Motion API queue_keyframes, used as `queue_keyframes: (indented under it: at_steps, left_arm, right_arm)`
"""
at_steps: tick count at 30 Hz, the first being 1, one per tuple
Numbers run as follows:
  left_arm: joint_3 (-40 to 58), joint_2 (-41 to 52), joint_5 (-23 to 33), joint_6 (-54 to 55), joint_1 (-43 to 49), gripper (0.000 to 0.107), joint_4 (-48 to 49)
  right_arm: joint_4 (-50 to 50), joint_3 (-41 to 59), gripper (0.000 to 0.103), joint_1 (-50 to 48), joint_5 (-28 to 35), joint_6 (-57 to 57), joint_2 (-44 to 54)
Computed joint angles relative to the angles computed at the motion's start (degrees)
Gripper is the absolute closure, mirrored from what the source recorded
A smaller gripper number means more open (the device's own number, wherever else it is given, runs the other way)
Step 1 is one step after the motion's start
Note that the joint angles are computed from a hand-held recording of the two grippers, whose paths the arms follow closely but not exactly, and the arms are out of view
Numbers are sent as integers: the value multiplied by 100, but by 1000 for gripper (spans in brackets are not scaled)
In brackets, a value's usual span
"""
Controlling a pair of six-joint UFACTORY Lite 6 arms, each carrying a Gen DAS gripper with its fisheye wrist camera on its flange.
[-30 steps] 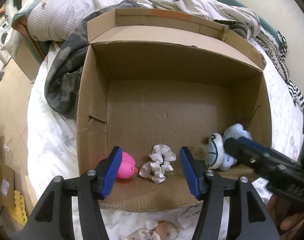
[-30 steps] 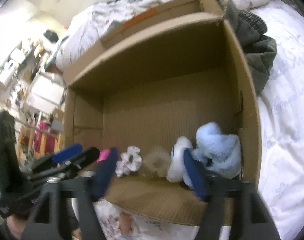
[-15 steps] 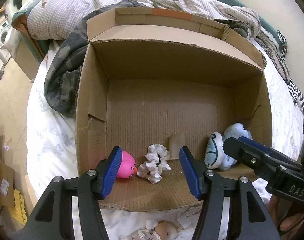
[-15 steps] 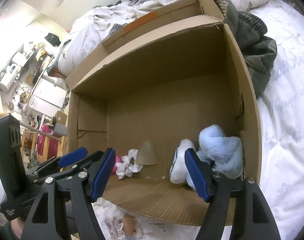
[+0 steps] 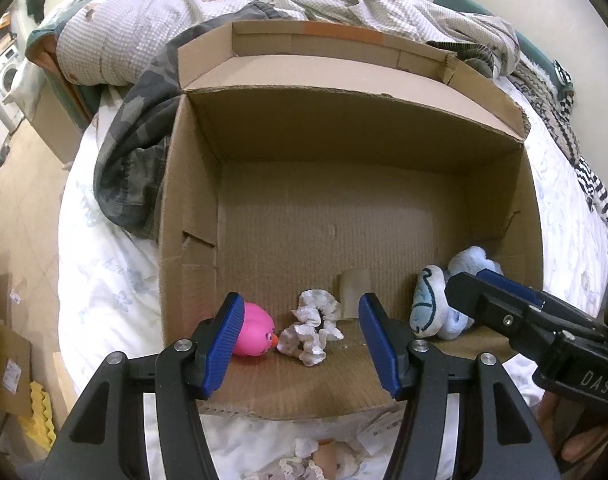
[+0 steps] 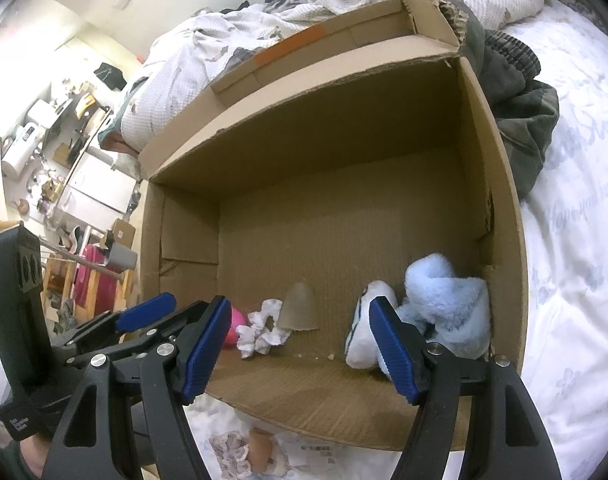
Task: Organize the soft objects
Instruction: 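Open the left tool to drop the scrunchie while the right tool releases the cone, then withdraw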
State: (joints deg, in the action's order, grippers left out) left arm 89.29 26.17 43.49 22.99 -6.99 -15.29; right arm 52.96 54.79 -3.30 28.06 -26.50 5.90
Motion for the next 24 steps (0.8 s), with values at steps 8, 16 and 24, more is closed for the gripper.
queue_keyframes:
  at_steps: [8, 16, 24]
  left_arm:
    - [-440, -582, 9, 162, 230, 51, -154]
    - [-965, -1169, -45, 394, 500, 51, -203]
    - [-1546, -1731, 2, 586, 791, 50, -355]
  right_arm:
    - [-250, -162, 28, 121, -88, 220, -327]
    - [-860, -547, 28, 264, -162, 776, -918]
    - [-1476, -882, 28, 294, -102, 1425, -1478]
